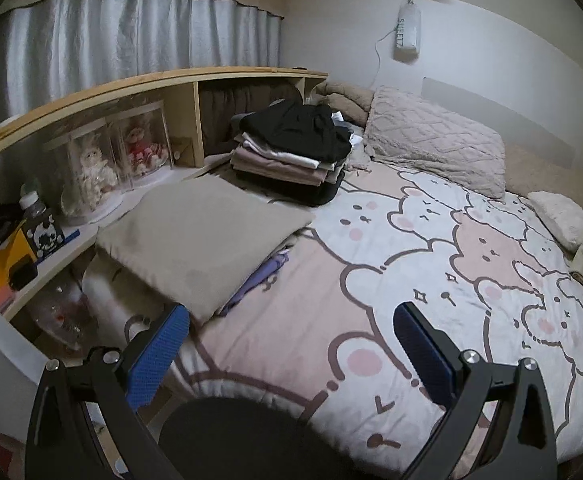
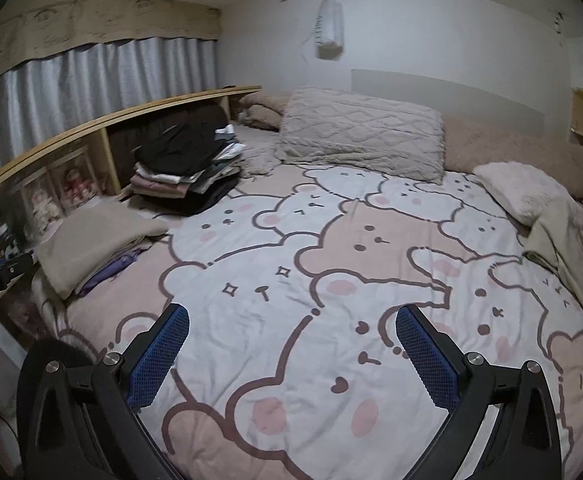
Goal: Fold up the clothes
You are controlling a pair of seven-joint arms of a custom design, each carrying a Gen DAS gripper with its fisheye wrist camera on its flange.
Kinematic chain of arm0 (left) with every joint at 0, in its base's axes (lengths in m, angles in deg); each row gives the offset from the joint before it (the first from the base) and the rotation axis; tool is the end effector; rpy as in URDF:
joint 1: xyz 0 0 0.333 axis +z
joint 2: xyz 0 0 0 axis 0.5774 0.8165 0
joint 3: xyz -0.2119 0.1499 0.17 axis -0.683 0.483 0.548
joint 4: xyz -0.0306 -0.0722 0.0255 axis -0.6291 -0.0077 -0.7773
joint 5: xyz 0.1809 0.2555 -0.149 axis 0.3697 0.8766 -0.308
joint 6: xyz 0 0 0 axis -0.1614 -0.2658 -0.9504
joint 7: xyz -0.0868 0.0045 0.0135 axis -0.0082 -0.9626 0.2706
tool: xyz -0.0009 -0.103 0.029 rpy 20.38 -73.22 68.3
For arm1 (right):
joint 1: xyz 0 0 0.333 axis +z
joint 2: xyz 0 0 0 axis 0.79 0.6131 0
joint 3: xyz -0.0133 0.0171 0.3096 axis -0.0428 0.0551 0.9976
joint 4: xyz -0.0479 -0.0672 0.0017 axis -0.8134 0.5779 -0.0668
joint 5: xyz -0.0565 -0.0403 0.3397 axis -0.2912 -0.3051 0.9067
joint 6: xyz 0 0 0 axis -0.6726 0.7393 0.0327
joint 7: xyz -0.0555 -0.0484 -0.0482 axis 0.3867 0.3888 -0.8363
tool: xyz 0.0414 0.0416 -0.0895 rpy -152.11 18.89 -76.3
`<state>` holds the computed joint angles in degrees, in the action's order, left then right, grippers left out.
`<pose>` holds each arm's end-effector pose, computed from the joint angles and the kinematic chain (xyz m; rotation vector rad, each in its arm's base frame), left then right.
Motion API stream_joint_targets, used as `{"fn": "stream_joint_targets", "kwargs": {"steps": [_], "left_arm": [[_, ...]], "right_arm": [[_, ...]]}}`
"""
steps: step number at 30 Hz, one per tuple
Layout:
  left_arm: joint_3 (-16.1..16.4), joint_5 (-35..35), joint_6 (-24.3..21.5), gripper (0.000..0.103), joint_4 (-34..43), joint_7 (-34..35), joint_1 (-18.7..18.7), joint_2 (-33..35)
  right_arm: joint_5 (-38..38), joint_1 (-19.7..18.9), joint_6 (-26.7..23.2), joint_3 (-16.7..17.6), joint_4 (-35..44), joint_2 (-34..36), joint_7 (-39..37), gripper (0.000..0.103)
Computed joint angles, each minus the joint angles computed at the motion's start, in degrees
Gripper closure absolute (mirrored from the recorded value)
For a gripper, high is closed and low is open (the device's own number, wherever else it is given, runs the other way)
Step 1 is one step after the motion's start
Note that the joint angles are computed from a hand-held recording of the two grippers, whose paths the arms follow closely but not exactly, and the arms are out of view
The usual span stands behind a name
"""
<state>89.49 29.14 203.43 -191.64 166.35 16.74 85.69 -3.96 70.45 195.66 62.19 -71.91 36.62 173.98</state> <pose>0.6673 -0.0089 0.4281 -1.7728 1.5085 -0.7822 0.6667 0.1435 0.4089 -1.6483 1.5375 -0.7764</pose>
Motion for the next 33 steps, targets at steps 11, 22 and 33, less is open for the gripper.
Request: {"fn": "stream_joint_targets", "kwargs": {"steps": [11,22,33], "left_arm": [[4.8,-0.8,2.2,0.0,-3.8,-0.4,-4.9,-1.4],[6.3,-4.7,3.8,0.0,-4.5,3.0,-6.6,-1.5],[7.5,-7.5,4.2,0.0,-4.9,5.6,-8.4,-1.6]], "right_arm": [[-1.1,-3.5,-1.9,5.6,0.1,0.2,-3.6,0.0],[-1.2,-2.3,-3.0,4.6,0.7,0.1,-3.5,0.0],[-1.2,-3.4,-3.6,6.0,0.7,0.0,-3.7,0.0]]}}
